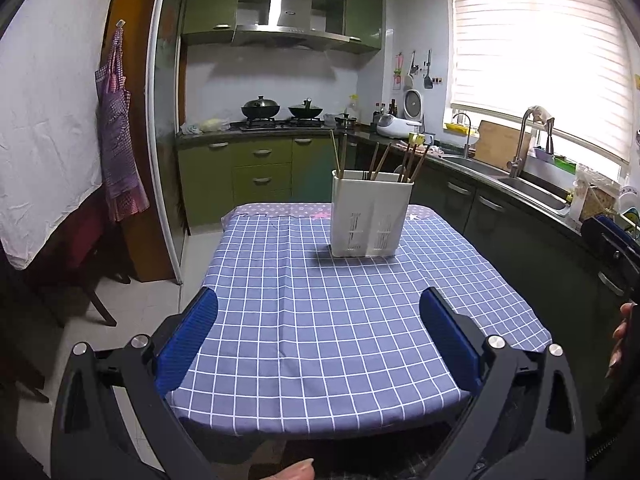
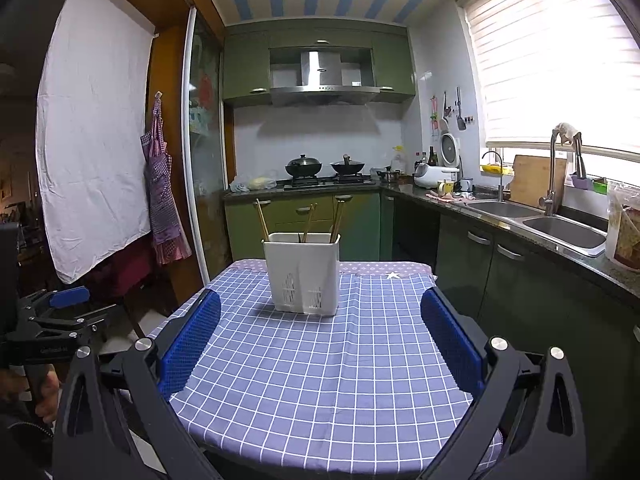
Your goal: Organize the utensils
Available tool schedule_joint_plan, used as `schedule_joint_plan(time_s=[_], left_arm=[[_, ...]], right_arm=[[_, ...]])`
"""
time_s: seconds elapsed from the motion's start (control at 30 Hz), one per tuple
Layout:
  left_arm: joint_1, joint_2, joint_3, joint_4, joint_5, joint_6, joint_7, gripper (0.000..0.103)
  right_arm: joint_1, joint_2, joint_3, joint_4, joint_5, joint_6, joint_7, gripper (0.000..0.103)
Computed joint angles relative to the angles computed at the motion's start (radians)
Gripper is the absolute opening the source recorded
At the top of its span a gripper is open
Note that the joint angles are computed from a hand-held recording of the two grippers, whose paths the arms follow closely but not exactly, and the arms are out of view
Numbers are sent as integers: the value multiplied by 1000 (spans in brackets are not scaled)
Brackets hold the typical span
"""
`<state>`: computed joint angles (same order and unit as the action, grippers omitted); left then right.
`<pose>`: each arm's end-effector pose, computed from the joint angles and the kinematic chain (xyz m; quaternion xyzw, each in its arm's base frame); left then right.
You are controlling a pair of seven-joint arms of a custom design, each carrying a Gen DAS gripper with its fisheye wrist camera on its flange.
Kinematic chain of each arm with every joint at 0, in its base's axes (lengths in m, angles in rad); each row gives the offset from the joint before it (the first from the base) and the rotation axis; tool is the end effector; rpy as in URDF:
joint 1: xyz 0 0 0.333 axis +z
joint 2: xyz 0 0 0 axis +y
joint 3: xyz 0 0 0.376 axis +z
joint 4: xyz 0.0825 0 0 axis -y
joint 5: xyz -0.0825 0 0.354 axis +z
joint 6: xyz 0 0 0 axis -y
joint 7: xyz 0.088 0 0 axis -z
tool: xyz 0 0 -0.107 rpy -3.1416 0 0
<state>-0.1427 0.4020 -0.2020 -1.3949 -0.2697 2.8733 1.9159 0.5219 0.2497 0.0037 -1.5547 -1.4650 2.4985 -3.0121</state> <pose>0.6945 -0.1926 0.6755 -0.4676 0.7122 -0.4487 0.2698 0.5776 0.3418 0.6439 -0.4971 0.6136 -0.4477 0.4194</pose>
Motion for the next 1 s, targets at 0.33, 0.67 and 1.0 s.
schedule_joint_plan(time_s=[0.33, 0.67, 1.0], left_arm=[[-2, 2, 1, 2, 9, 2, -4, 96], [1, 2, 0, 1, 6, 0, 1, 96], [-1, 1, 4, -3, 8, 9, -8, 96]], right_arm=[[-2, 3, -3, -1, 3, 5, -1, 98], [-1, 5, -4, 3, 7, 6, -5, 98], [0, 8, -5, 3, 8, 7, -4, 98]])
